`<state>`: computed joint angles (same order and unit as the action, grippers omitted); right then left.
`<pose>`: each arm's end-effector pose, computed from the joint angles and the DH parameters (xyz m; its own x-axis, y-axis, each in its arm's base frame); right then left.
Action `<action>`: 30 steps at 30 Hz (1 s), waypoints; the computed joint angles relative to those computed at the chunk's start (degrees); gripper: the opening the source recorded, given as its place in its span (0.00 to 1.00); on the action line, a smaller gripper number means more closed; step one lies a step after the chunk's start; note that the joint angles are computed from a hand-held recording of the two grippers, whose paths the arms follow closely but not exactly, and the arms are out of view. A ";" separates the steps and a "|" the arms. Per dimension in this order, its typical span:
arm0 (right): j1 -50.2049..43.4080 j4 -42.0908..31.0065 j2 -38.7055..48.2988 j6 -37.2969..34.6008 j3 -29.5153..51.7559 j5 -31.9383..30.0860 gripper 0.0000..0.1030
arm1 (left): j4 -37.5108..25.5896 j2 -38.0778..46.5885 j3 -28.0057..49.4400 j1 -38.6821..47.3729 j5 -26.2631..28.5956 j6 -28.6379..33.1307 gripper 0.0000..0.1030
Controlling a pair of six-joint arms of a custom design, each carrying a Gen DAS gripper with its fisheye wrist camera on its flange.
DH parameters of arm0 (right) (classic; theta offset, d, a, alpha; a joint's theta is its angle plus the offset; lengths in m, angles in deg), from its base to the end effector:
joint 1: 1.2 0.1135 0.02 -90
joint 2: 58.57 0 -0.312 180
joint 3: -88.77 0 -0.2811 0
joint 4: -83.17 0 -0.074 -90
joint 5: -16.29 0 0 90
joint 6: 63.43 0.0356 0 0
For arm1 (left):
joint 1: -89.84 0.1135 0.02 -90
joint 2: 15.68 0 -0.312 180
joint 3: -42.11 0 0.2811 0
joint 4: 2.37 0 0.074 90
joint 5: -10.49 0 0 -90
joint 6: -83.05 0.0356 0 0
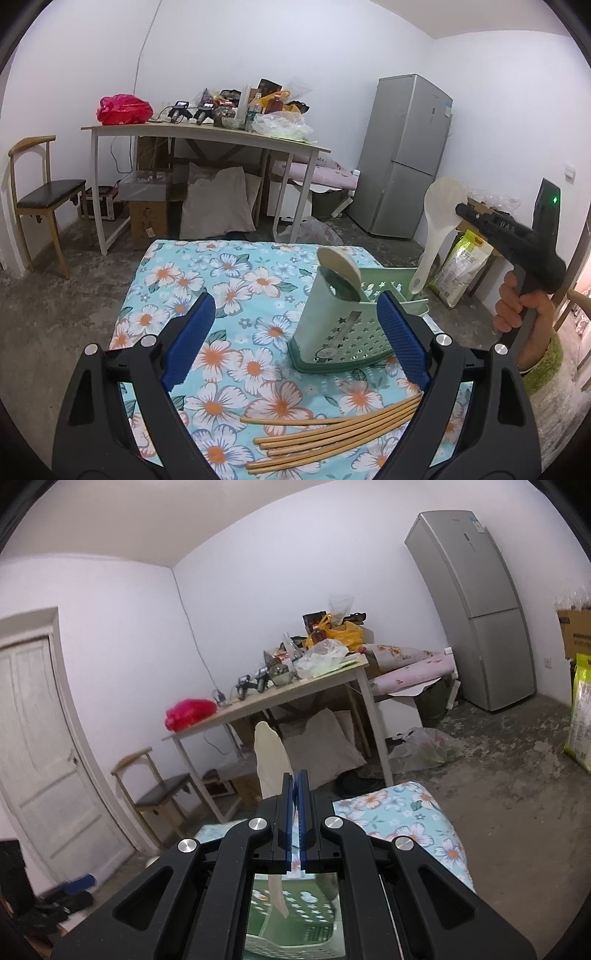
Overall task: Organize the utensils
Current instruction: 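Lower the white plastic spoon into the green holder and open the right gripper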
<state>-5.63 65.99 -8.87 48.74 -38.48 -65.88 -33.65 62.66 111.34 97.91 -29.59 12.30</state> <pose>0.2039 -0.0207 0.3397 -0.1468 0.3863 -0.9106 0.2847 0.8981 0.3351 0.3091 0.0163 0.3118 -0.4453 0.1513 -0.8825 0.6709 0.7091 -0.2170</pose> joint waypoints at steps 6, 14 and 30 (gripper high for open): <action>2.03 2.45 1.37 -2.76 -3.40 3.88 0.03 | 0.17 0.89 0.07 0.27 -0.48 0.04 0.83; 3.91 1.00 1.96 -5.28 -4.77 6.22 0.04 | -0.06 1.58 0.17 0.37 -0.38 -0.20 0.83; 7.02 -5.32 -7.54 -4.52 -3.39 9.87 0.43 | 0.08 -0.02 -1.71 0.96 0.61 -0.67 0.83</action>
